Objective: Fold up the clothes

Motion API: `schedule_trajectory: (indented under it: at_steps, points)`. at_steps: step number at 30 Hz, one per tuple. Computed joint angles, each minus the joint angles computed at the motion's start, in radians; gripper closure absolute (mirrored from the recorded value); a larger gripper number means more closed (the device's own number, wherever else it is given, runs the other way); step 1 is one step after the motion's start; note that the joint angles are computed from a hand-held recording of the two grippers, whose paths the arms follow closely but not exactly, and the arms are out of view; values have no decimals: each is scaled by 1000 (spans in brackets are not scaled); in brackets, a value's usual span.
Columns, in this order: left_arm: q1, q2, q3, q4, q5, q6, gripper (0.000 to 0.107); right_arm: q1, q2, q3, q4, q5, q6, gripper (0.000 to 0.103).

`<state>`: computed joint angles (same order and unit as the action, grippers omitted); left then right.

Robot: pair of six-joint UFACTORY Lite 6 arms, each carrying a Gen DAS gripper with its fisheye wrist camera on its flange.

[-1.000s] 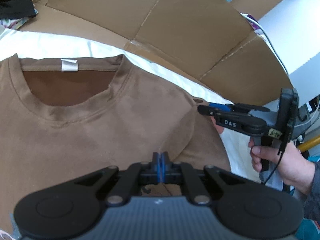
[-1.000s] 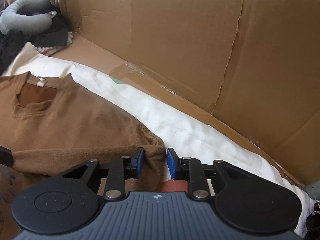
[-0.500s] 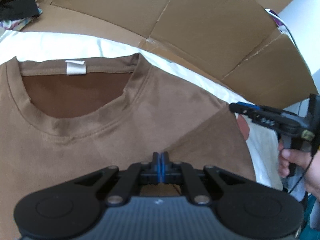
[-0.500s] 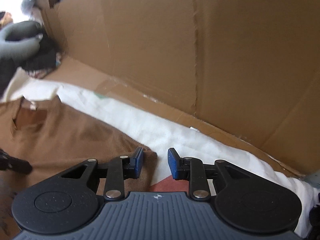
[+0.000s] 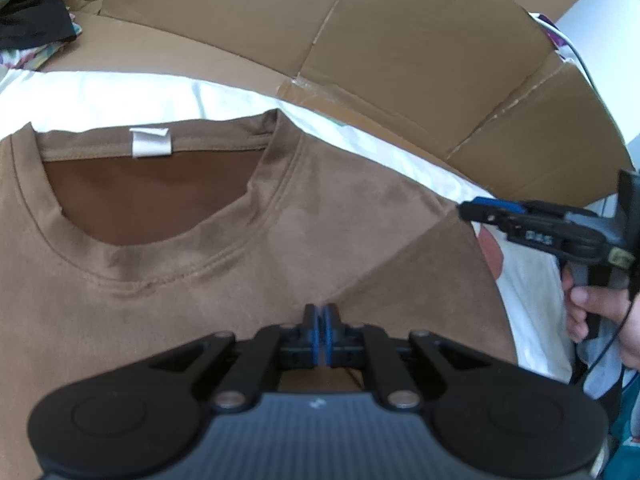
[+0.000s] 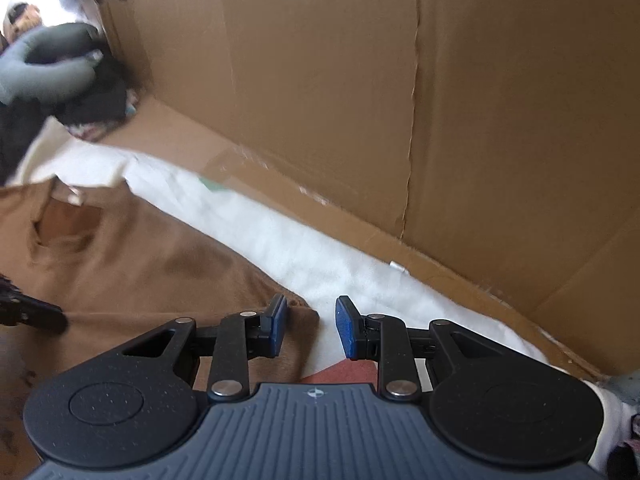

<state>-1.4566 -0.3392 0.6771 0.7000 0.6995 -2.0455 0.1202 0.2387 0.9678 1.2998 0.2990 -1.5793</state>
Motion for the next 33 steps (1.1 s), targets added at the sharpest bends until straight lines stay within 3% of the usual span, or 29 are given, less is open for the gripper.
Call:
schedule_trajectory:
  at_steps: [5,9,11,16,22,33]
  points:
    - [-42,-2,53,-7,96,10,102,-36,-152,-106,-83,66,31,71]
    - [-60,20,102,11,121,21,102,-51,-222,-188,-129,84,51,86]
    - [-54,42,118,22,95,23,102,-61,-233,-225,-131,90,52,91]
    - [-27,107,114,49,-17,8,102,-88,-288,-319,-104,119,11,91]
    - [9,146,99,66,-106,-4,102,-103,-382,-406,-237,156,110,92]
    - [-50,182,148,21,-94,-8,102,-187,-677,-600,-479,259,319,92]
